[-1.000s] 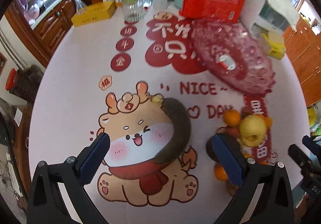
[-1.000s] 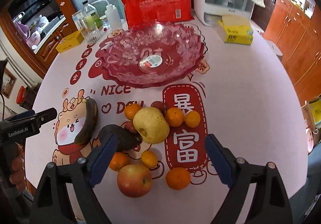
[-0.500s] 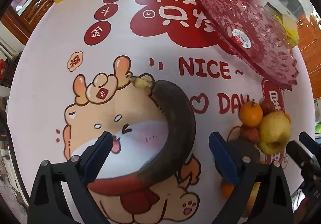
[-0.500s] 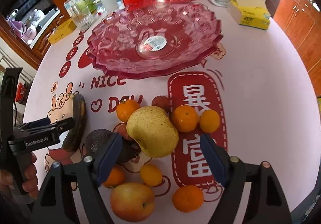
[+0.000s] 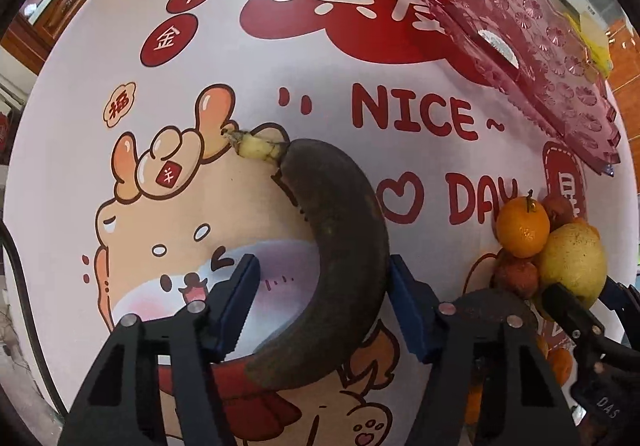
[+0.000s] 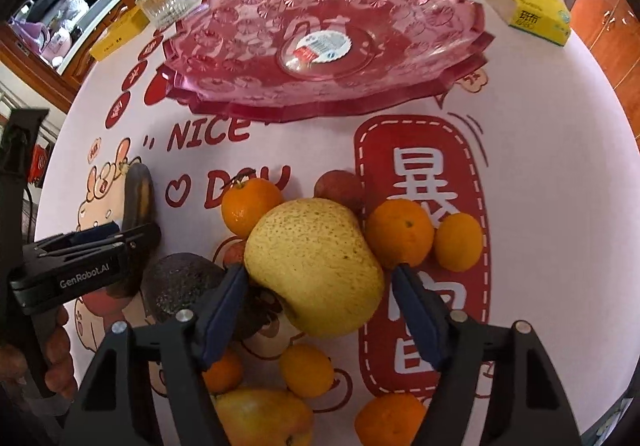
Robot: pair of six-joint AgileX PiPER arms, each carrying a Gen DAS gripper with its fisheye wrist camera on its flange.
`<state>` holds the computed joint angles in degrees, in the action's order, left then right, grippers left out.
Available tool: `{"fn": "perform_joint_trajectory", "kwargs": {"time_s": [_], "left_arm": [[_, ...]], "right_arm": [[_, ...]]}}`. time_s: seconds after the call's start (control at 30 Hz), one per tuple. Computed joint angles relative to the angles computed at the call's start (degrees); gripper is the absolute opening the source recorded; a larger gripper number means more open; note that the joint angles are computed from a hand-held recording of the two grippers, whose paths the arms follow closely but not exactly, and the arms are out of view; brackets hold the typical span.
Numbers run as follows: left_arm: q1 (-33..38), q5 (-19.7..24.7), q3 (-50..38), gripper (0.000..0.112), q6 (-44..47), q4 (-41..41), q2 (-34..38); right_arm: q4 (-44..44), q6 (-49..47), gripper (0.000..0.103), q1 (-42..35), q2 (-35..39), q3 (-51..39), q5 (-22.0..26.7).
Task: Organize fruits
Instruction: 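Grasp the dark banana with the left tool while the right tool grasps the yellow pear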
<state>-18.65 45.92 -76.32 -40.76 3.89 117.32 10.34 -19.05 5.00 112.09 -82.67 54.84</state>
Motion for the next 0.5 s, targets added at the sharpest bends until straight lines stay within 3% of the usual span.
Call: {"fn": "perform_joint_trajectory", "kwargs": {"time_s": [0.1,0.17,0.23,0.37,0.5], "left_arm": [[-1.3,2.5,-3.9,0.063,-1.8,2.4,2.6],[-2.0,2.7,-4.7,0.055,-2.5,3.3,3.0],[-2.4,2.5,-5.7,0.032,-1.4,2.4,3.3],[-3.6,2.4,-6.8,0.03,-1.4,2.4,3.9],[-1.8,-2.4,-1.6,0.029,0.6,-2.7,0.5]], "right_arm": [[-2.1,1.4,0.07,1.4,0.1,0.5,-1.3],[-2.8,1.4,0.07,1.7,-0.3,1.2,-2.2],[-2.3,0.9,0.069,1.4,-0.5,1.5,-2.4],[-3.3,1.2,0.068,1.6,-1.4,2.9,-3.5],[-3.0,0.5,0.068,1.3,-2.7,4.6,-4.3]]}}
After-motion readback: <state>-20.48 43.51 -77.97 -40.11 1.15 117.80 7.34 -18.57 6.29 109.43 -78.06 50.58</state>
